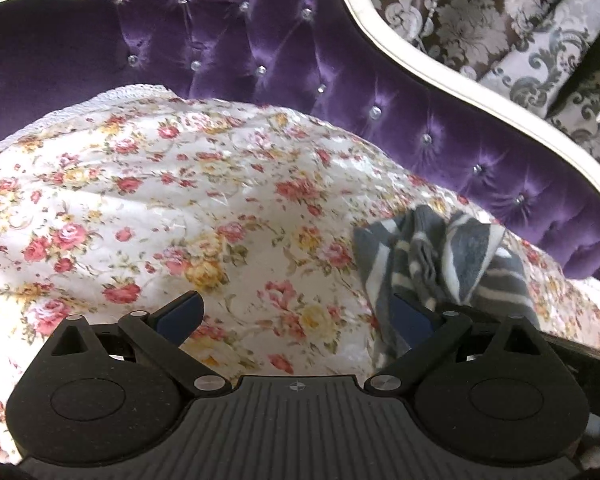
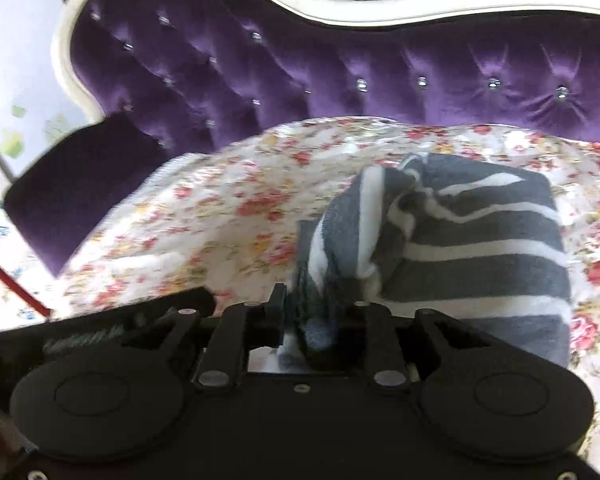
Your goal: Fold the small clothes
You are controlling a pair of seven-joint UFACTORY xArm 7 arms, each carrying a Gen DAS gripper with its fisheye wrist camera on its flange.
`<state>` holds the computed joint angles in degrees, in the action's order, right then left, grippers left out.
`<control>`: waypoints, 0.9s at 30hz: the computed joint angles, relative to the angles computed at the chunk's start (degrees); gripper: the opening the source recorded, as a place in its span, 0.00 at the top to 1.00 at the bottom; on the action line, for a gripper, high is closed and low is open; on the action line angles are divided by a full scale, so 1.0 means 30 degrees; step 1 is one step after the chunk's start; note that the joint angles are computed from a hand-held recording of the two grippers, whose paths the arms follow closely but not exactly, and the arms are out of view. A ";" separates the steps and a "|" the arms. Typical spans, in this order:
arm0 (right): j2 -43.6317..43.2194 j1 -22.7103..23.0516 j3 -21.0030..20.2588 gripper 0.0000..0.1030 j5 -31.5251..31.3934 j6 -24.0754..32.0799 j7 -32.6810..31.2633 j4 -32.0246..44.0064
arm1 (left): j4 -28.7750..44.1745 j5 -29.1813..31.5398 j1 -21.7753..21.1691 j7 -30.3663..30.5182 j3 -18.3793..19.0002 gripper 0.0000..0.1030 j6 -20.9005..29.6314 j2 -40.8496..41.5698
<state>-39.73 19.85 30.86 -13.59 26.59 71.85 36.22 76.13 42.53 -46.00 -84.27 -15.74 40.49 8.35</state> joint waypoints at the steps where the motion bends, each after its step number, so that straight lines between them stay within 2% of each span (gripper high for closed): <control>1: -0.0409 0.0068 -0.0073 0.66 0.0028 -0.0406 0.0166 -0.0316 | -0.0057 0.0111 -0.0004 -0.0174 0.0036 0.03 -0.0021 -0.0059; 3: -0.1491 0.0180 -0.0211 0.66 0.0247 -0.0815 0.0564 -0.1001 | -0.0210 0.0172 0.0065 -0.0385 0.0043 0.03 -0.0295 -0.0189; 6: -0.3406 -0.0037 -0.0005 0.66 0.0422 -0.0340 0.1165 -0.1815 | -0.0234 0.0519 0.0073 -0.0593 0.0006 0.03 -0.0551 -0.0228; 9: -0.5070 -0.0050 0.0231 0.66 0.0427 0.1259 0.1221 -0.2371 | -0.0101 0.0977 -0.0003 -0.0646 -0.0027 0.03 -0.0694 -0.0152; 13: -0.5324 -0.0150 0.0875 0.66 0.0093 0.3000 0.0753 -0.2305 | -0.0026 0.1576 -0.0134 -0.0656 -0.0038 0.03 -0.1143 -0.0114; 14: -0.4917 0.0069 0.0873 0.66 0.0043 0.2953 0.0367 -0.2274 | -0.0049 0.1711 -0.0152 -0.0616 -0.0034 0.03 -0.1284 -0.0126; 20: -0.2403 0.2298 0.0577 0.66 0.0335 -0.0194 -0.1709 -0.2577 | 0.0292 0.2414 -0.0458 -0.0021 -0.0062 0.03 -0.1118 0.0160; 24: -0.3800 0.2510 0.0889 0.66 0.0600 -0.1058 -0.0745 -0.3580 | 0.0386 0.2639 -0.0720 0.0517 -0.0012 0.03 -0.0990 0.0372; 27: -0.6228 0.2720 0.1004 0.66 0.0825 -0.0518 0.0181 -0.4782 | 0.0312 0.3382 -0.0997 0.0517 0.0048 0.03 -0.0811 0.0381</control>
<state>-58.41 28.01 33.87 -11.11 25.04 72.39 21.88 77.07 52.67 -48.99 -82.72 -15.59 38.05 9.49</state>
